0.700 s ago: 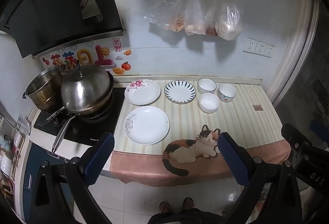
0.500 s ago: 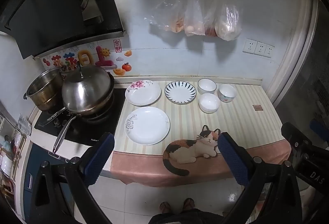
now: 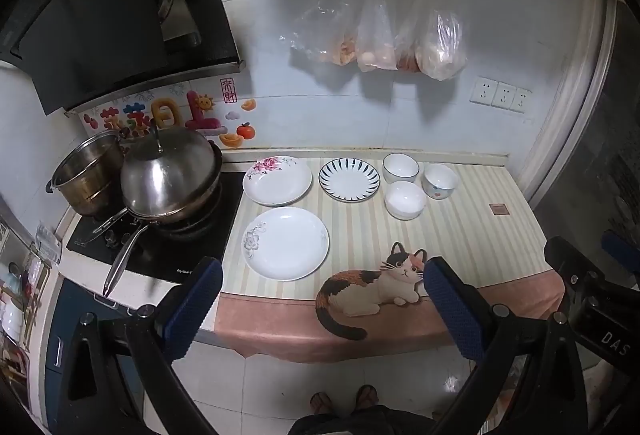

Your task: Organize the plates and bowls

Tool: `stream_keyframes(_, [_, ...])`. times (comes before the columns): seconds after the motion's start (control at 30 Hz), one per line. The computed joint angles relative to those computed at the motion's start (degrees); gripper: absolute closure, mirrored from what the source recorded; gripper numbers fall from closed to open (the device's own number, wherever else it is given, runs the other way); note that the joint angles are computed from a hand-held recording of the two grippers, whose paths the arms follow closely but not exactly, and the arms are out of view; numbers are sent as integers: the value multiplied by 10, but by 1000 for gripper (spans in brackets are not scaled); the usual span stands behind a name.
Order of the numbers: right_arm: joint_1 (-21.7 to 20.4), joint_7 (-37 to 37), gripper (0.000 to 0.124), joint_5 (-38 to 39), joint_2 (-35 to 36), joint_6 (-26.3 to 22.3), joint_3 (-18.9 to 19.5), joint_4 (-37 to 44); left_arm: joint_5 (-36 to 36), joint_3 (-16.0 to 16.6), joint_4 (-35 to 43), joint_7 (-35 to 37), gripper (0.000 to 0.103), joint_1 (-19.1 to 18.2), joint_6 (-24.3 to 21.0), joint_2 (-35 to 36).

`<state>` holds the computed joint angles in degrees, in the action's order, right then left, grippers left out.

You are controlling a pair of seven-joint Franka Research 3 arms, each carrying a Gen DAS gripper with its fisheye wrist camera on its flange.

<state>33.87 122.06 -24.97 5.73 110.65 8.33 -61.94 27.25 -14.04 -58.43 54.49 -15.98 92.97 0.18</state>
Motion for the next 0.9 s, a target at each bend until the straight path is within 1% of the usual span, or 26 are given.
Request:
stream_keyframes(0.07, [0,-4,21,0,0,-5,0,6,1,0,-13,-4,0,0,8,-6])
stream_keyframes(0.13, [-1,0,21,-1,-3,2,1,-5,7,-3,-15,-9,0,-2,11,-6])
stream_keyframes(0.17, [0,-1,21,-3,1,-4,1,4,7,-3,-13,-9,0,-2,10,-5])
stream_keyframes(0.23, [0,1,21,-3,-2,2,1,-5,8,-4,-12,-9,0,-2,10,-5])
stream_keyframes(0.4, [-2,-4,21,3,6,-2,-3,11,10,-3,-4,-8,0,-2,7,-1])
stream_keyframes(0.5, [-2,-2,21,3,1,3,-4,1,7,-2,-20,-9,0,-1,14,-10])
stream_keyframes(0.57, [-3,-4,21,7,6,-1,-3,9,7,-2,-19,-7,0,0,14,-9])
stream_keyframes(0.9, [-3,-1,21,6,1,7,-4,-3,5,-5,-32,-12,0,5,21,-18])
